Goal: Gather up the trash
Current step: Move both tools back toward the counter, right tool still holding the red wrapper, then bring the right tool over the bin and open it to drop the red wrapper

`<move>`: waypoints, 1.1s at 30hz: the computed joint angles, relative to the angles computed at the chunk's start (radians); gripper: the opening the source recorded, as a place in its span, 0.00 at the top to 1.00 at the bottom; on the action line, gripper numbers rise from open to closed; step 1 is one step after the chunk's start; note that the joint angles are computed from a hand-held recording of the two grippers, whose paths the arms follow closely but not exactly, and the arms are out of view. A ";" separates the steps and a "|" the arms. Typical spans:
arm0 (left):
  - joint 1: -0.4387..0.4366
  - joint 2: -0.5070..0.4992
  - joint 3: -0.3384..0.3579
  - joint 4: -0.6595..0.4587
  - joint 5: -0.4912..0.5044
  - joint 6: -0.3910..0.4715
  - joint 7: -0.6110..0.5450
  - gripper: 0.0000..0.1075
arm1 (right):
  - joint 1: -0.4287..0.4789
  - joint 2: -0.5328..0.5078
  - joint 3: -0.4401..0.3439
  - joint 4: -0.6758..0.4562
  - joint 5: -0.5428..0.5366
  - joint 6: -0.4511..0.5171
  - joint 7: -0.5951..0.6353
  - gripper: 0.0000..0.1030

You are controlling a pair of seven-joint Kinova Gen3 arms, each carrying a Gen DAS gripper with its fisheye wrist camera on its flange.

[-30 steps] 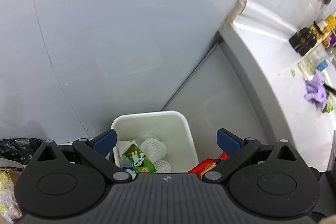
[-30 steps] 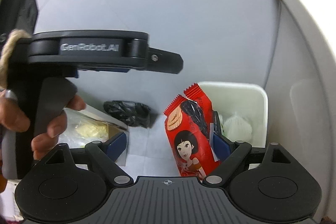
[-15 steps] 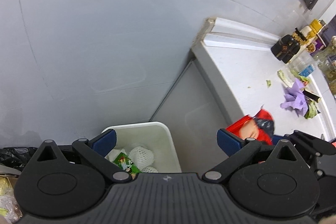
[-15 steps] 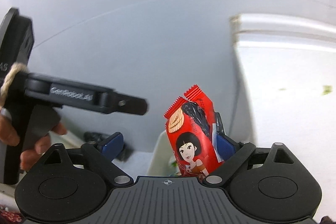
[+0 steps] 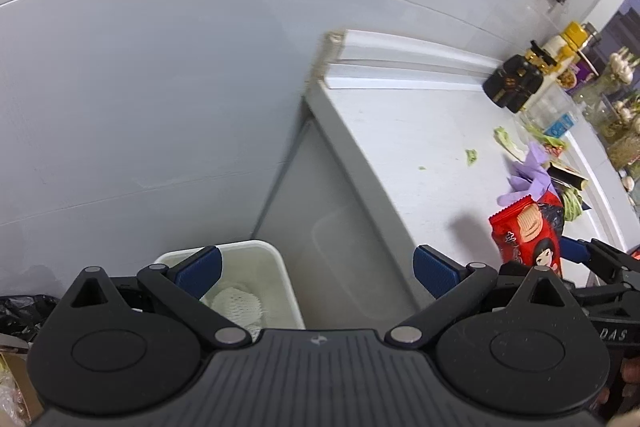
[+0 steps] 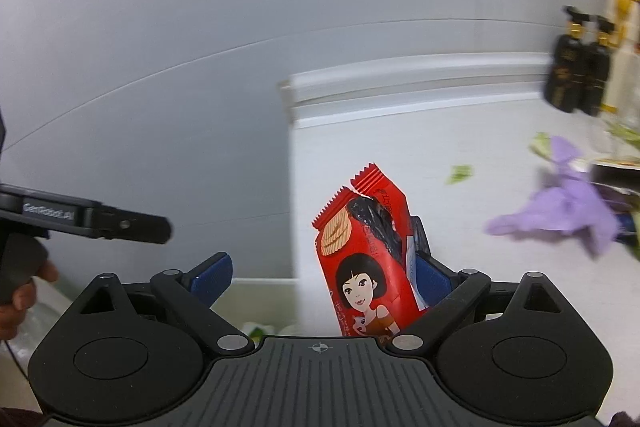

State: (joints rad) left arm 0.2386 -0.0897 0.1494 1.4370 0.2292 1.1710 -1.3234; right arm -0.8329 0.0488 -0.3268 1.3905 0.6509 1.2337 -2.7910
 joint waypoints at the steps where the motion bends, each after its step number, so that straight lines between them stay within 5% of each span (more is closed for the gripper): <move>1: 0.004 0.004 0.005 -0.004 -0.001 -0.001 0.004 0.05 | 0.005 -0.012 0.004 0.015 0.000 -0.001 -0.007 0.06; 11: 0.091 0.098 0.068 -0.090 -0.074 -0.030 0.086 0.05 | 0.134 -0.138 -0.020 0.111 0.009 0.021 0.004 0.06; 19: 0.189 0.230 0.090 -0.223 -0.101 -0.046 0.016 0.05 | 0.263 -0.229 -0.054 0.147 -0.006 0.031 0.036 0.06; 26: 0.208 0.285 0.083 -0.285 -0.015 -0.065 -0.030 0.05 | 0.334 -0.279 -0.008 0.172 -0.163 -0.088 0.141 0.06; 33: 0.096 0.184 0.050 -0.197 0.145 -0.067 -0.166 0.10 | 0.329 -0.202 -0.032 0.093 -0.298 -0.190 0.355 0.06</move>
